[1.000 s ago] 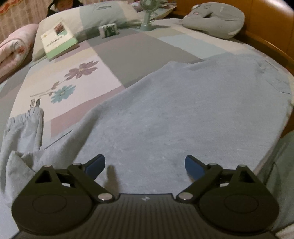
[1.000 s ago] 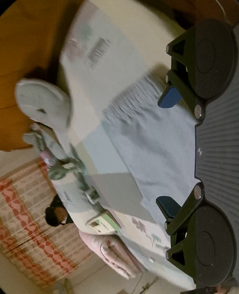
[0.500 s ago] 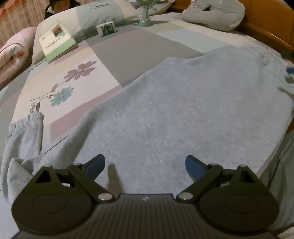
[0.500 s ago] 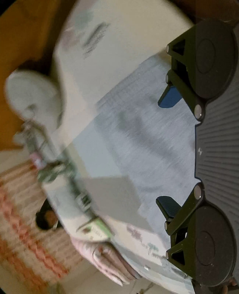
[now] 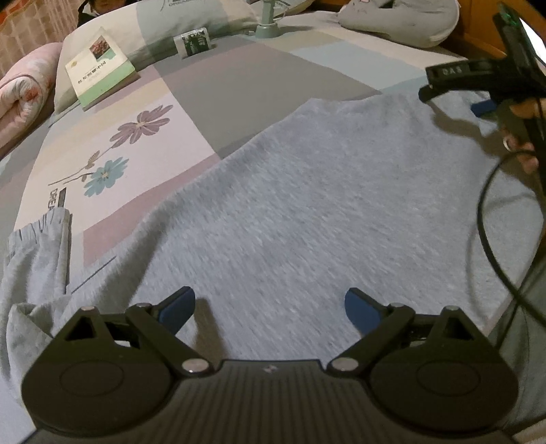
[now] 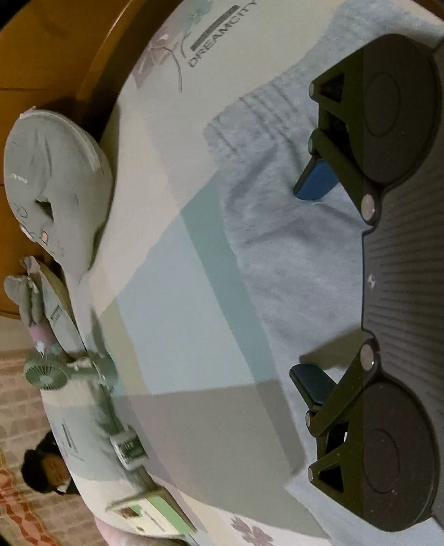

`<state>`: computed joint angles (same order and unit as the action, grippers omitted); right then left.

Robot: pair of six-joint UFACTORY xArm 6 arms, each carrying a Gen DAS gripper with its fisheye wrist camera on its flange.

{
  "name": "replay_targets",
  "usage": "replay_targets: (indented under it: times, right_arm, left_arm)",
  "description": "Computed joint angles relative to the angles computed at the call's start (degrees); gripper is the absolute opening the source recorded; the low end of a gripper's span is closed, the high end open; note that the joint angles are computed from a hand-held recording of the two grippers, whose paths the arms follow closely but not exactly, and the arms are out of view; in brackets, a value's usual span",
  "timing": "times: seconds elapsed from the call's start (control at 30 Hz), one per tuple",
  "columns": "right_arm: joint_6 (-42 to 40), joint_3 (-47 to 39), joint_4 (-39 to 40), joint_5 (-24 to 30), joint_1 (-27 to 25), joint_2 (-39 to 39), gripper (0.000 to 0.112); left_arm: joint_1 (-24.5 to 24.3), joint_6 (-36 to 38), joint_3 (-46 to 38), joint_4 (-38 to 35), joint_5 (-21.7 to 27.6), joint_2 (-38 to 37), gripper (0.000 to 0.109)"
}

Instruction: Fold clothes

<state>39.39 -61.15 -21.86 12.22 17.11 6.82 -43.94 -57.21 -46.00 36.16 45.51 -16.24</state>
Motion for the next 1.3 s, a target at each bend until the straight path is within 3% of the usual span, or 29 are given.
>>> replay_targets:
  times: [0.37,0.47,0.57,0.7,0.83,0.93,1.07,1.2,1.3]
  right_arm:
    - [-23.97,9.61,26.77,-4.46,4.78,-9.26,0.103]
    - [-25.24,6.51,27.33,-3.24,5.05,-5.20,0.103]
    - [-25.05,5.53,22.77,-1.29,5.22,-4.96,0.103]
    - [-35.24,11.48,32.21,-2.17,7.62,-13.53,0.103]
    - [-37.49,17.62,35.83,-0.71,10.13,-21.67,0.103]
    - [-31.10,20.34,29.37,0.51,11.45,-23.35,0.103]
    - [-22.03,19.25,18.71,4.39,12.19,-19.89,0.103]
    - [-14.27,20.77,8.83,1.67,12.21,-19.11,0.103]
    - [-13.00,21.01,7.61,1.04,12.06,-19.10,0.103]
  left_arm:
    - [-0.85,0.47,-0.80,1.39,0.31,0.52,0.094]
    - [-0.35,0.71,-0.13,0.93,-0.95,0.41,0.095]
    - [0.40,0.41,0.93,-0.08,-1.81,-1.18,0.094]
    - [-1.08,-0.67,2.33,3.90,-0.37,-5.13,0.094]
    - [-1.42,-1.56,4.37,4.24,-1.31,-7.77,0.094]
    - [-1.35,-2.28,5.89,3.43,-2.71,-8.04,0.094]
    - [-0.92,-1.89,8.32,0.83,-6.35,-7.63,0.094]
    - [-1.38,-2.57,10.18,-0.27,-6.67,-8.55,0.095]
    - [-1.86,-2.81,10.88,0.26,-6.09,-10.51,0.095]
